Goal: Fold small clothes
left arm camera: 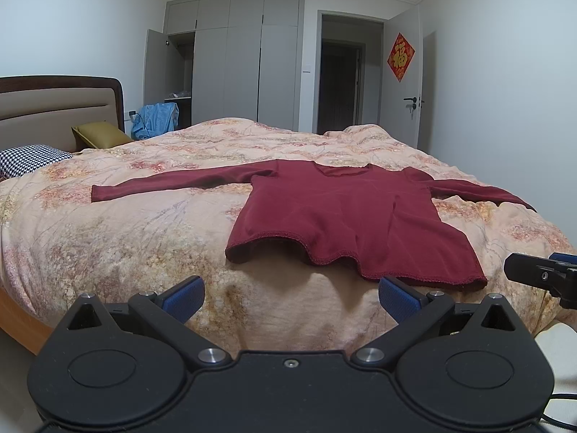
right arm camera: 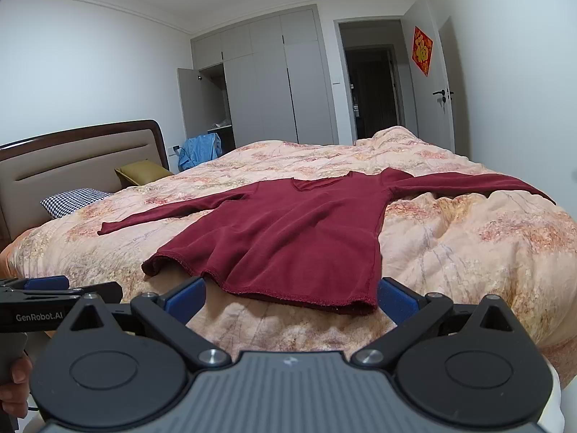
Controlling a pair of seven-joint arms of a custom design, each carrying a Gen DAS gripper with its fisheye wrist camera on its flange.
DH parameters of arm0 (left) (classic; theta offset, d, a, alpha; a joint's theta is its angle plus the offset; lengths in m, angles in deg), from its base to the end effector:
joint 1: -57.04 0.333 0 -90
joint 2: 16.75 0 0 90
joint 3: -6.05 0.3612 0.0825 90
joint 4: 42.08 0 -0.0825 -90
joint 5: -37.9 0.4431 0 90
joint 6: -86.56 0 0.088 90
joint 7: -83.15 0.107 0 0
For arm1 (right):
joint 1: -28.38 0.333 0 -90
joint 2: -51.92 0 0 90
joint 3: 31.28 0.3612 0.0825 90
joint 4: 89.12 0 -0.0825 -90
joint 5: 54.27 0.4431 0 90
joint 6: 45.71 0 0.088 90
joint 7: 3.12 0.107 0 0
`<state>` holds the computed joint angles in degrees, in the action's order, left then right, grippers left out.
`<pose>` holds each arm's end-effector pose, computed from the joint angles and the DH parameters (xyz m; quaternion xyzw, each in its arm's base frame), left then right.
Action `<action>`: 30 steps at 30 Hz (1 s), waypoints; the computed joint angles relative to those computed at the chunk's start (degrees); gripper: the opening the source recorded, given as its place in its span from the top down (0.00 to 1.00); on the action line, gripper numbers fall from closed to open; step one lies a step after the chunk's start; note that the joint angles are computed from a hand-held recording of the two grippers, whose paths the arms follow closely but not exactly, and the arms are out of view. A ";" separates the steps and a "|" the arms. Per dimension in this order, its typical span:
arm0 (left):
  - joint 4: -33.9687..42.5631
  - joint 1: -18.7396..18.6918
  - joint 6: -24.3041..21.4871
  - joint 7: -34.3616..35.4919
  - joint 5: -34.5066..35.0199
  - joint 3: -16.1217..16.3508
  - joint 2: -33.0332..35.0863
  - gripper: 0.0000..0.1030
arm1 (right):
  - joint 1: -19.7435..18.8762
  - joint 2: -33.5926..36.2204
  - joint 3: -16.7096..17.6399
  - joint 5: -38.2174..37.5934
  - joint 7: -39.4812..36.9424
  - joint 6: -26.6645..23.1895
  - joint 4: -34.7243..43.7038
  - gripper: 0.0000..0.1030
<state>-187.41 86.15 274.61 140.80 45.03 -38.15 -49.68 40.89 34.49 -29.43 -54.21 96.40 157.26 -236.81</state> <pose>0.4526 -0.1885 0.5587 -0.5807 0.5853 -0.4136 0.3861 0.4747 0.1226 0.5311 -0.5942 0.5437 -0.3269 0.4945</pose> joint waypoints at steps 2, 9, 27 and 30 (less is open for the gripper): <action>0.01 -0.09 0.07 0.02 0.06 0.10 0.09 0.01 | 0.02 0.00 -0.02 0.02 -0.02 0.00 0.00 0.00; 0.02 0.02 -0.02 -0.05 0.09 0.01 0.00 0.01 | 0.32 -0.38 -0.32 -0.12 0.26 -0.26 -0.10 0.00; 0.03 -0.02 -0.05 -0.13 0.23 0.06 0.02 0.01 | 0.49 0.12 -0.94 -1.11 1.11 0.06 0.02 0.00; 0.03 0.01 -0.08 -0.13 0.26 0.05 0.00 0.01 | 0.60 0.12 -1.12 -1.33 1.33 0.00 0.05 0.00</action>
<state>-187.38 86.16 274.54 140.67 45.30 -38.10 -49.68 41.49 34.61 -30.55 -55.54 97.74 157.25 -236.77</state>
